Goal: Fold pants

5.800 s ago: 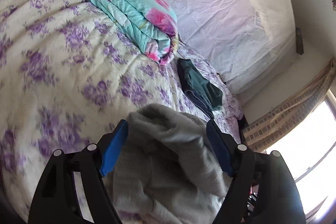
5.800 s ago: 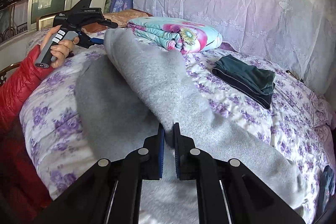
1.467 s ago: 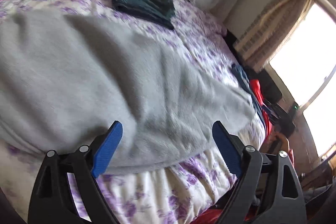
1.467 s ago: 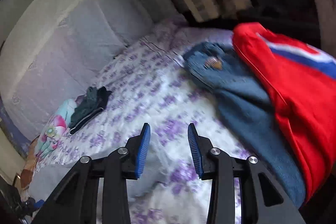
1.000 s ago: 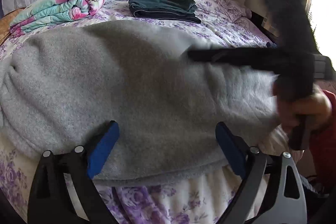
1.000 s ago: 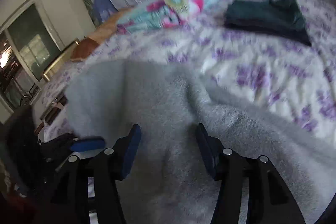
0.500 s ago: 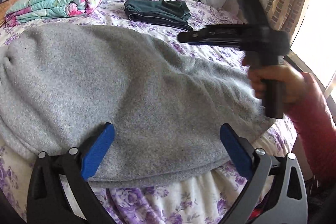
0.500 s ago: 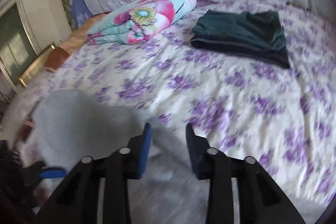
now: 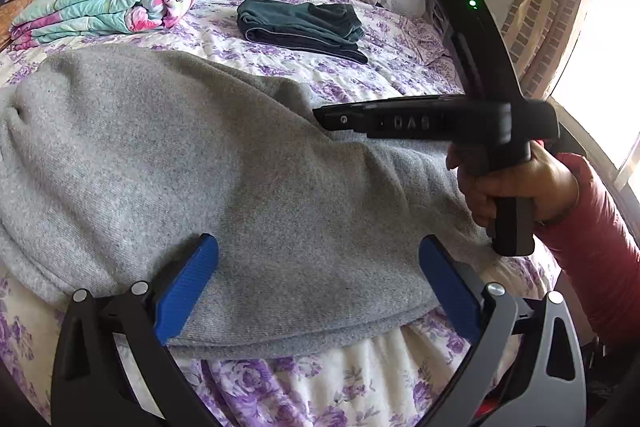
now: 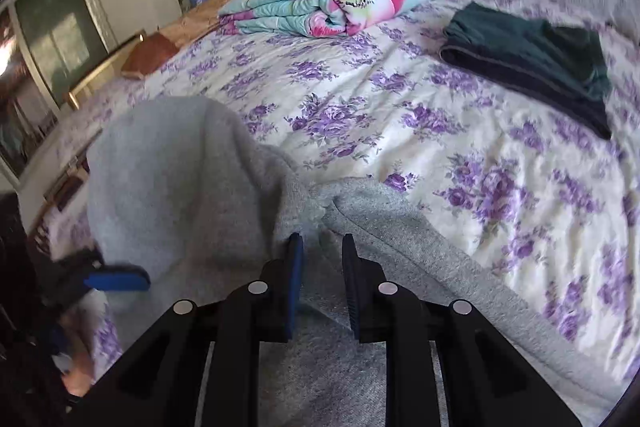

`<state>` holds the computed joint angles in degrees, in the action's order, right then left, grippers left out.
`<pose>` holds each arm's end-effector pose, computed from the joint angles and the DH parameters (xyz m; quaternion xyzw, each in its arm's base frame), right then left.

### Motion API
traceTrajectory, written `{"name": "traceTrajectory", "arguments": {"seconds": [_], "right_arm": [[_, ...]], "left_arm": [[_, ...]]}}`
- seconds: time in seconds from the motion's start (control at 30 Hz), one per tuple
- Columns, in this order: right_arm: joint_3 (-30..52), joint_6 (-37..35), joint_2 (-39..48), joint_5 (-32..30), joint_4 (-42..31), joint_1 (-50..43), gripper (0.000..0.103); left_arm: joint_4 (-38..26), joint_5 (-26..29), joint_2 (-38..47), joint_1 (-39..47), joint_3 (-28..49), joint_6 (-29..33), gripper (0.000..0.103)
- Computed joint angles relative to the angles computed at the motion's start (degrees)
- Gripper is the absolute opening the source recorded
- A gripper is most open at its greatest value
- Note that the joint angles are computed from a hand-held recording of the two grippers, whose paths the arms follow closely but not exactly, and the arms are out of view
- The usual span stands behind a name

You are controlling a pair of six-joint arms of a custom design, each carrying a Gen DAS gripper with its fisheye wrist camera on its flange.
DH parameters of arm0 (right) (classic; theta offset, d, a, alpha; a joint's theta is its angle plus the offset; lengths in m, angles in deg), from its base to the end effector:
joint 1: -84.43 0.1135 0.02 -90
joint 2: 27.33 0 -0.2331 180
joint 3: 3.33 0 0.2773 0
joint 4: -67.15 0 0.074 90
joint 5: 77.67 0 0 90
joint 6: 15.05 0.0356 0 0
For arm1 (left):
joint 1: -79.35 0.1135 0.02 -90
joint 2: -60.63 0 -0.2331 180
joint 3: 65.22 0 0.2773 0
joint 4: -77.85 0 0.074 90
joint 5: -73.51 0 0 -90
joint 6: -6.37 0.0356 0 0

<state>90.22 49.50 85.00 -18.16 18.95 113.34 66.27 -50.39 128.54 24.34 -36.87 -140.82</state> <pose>0.3520 0.2150 0.1435 -0.4785 0.8170 0.2634 0.1847 0.1373 -0.1616 0.0722 -0.1141 0.9001 -0.1108 0.4057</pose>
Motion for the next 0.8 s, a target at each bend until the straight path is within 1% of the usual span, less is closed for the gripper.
{"name": "traceTrajectory", "arguments": {"seconds": [0.1, 0.13, 0.17, 0.23, 0.3, 0.37, 0.47, 0.5, 0.53, 0.57, 0.6, 0.63, 0.67, 0.7, 0.73, 0.77, 0.8], "right_arm": [[4.55, 2.41, 3.84, -5.48, -3.90, -2.19, 0.021], [7.14, 3.99, 6.04, -8.15, -5.97, -3.26, 0.025], [9.55, 6.37, 8.24, -10.20, -6.93, -3.89, 0.034], [12.50, 10.22, 10.88, -14.27, -8.66, -5.76, 0.043], [16.09, 11.43, 13.94, -17.84, -11.44, -6.37, 0.043], [18.03, 11.77, 15.49, -18.66, -12.65, -5.82, 0.043], [20.14, 11.26, 17.49, -16.82, -13.70, -3.50, 0.042], [19.36, 11.56, 17.33, -16.72, -12.77, -2.81, 0.030], [17.51, 12.72, 16.03, -15.56, -10.24, -2.41, 0.012], [13.75, 14.46, 13.28, -14.04, -5.47, -2.11, 0.010], [10.23, 15.34, 10.26, -12.54, -0.51, -1.67, 0.009], [9.41, 15.87, 9.39, -10.21, 2.20, -1.12, 0.009], [10.74, 16.28, 10.26, -7.28, 3.08, -0.63, 0.009], [13.63, 15.49, 12.36, -2.47, 2.73, 0.46, 0.009], [16.59, 14.20, 14.88, 0.86, 1.47, 1.18, 0.009], [19.95, 13.58, 17.85, 2.51, -0.67, 1.77, 0.017], [22.81, 13.49, 20.25, 2.70, -2.98, 1.95, 0.017]], "left_arm": [[0.26, 0.16, -0.36, 0.12, -0.37, 0.28, 0.098], [0.15, 0.10, -0.29, 0.07, -0.28, 0.18, 0.098], [0.14, 0.04, -0.25, 0.00, -0.25, 0.10, 0.098], [0.11, -0.07, -0.11, -0.12, -0.16, -0.04, 0.098], [0.16, 0.03, -0.17, 0.03, -0.18, 0.11, 0.098], [0.13, 0.03, -0.17, 0.04, -0.20, 0.11, 0.098], [0.06, 0.08, -0.25, 0.13, -0.20, 0.22, 0.098], [-0.04, 0.04, -0.19, 0.07, -0.14, 0.17, 0.098], [-0.23, -0.24, -0.04, 0.02, -0.03, 0.25, 0.098], [-0.20, -0.29, -0.04, -0.03, -0.04, 0.23, 0.098], [-0.09, -0.38, 0.05, -0.03, -0.05, 0.27, 0.098], [0.07, -0.45, 0.09, -0.06, -0.11, 0.32, 0.098], [0.24, -0.35, 0.05, 0.08, -0.14, 0.53, 0.098], [0.55, -0.08, -0.07, 0.37, -0.28, 0.83, 0.098], [0.85, 0.39, -0.14, 0.85, -0.39, 1.14, 0.098], [0.87, 0.46, 0.17, 0.87, -0.19, 1.03, 0.098], [0.78, 0.55, 0.31, 0.97, -0.08, 1.09, 0.098]]}}
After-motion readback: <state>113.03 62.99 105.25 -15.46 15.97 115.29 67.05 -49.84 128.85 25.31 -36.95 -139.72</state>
